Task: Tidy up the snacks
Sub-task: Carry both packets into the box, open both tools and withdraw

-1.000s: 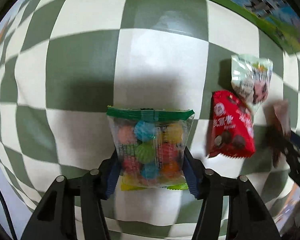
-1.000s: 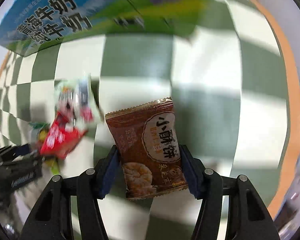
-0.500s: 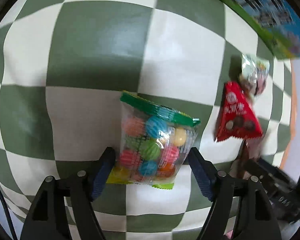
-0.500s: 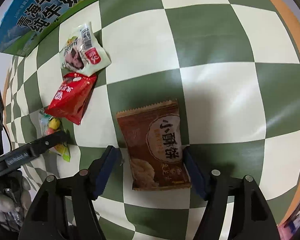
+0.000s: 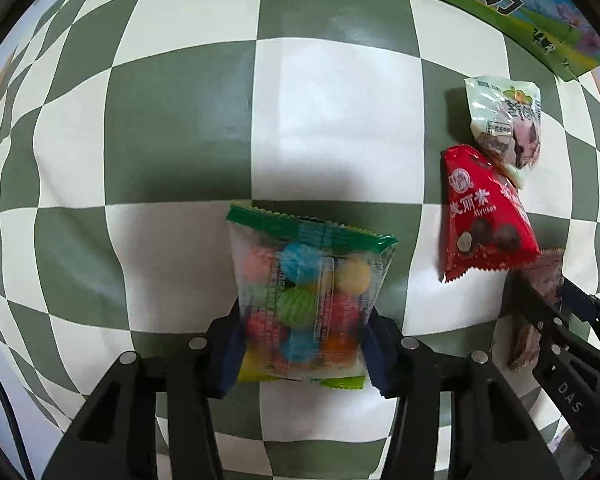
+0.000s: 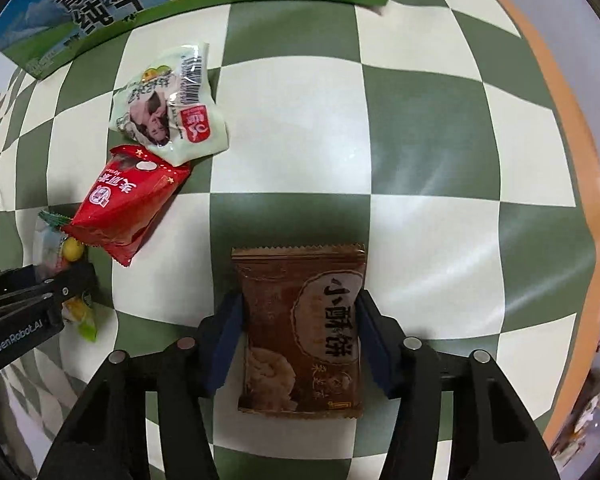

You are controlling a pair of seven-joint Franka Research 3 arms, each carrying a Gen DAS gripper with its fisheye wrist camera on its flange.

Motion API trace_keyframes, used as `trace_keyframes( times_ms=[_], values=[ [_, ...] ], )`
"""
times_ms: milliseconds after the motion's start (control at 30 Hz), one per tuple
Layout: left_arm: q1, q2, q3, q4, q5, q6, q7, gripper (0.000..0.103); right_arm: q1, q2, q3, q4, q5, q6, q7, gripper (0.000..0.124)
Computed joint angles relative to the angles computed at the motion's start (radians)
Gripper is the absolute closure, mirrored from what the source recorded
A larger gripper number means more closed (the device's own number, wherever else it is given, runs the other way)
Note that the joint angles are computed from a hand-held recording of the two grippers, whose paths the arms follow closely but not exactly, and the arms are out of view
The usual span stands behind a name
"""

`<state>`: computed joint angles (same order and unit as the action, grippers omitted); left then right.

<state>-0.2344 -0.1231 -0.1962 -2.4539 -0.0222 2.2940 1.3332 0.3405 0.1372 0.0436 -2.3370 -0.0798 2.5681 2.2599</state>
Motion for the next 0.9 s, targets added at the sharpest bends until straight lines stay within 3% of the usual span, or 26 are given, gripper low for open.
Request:
trace_keyframes(
  times_ms=[167,467,600,700,900],
  values=[
    [-0.005,-0.037,0.015,-0.013,-0.078,-0.027,0.038,0.056,-0.015,-0.041,0.021,-0.027,0.126,0.056,-0.064,0.069],
    [0.009,-0.111,0.069,0.174,-0.239,-0.133,0.137,0.056,-0.043,-0.159,0.031,0.005,0.374,0.098,-0.254,0.069],
    [0.045,-0.031,0.082,0.358,-0.240,-0.138,0.178,0.056,-0.054,-0.183,0.025,0.067,0.409,0.120,-0.319,0.069],
    [0.071,0.073,0.058,0.529,-0.138,-0.151,0.155,0.056,-0.078,-0.169,0.004,0.158,0.432,0.105,-0.398,0.069],
    [0.114,0.318,0.041,0.818,0.022,-0.290,0.102,0.056,-0.127,0.042,-0.034,0.489,0.292,0.030,-0.421,0.069]
  ],
)
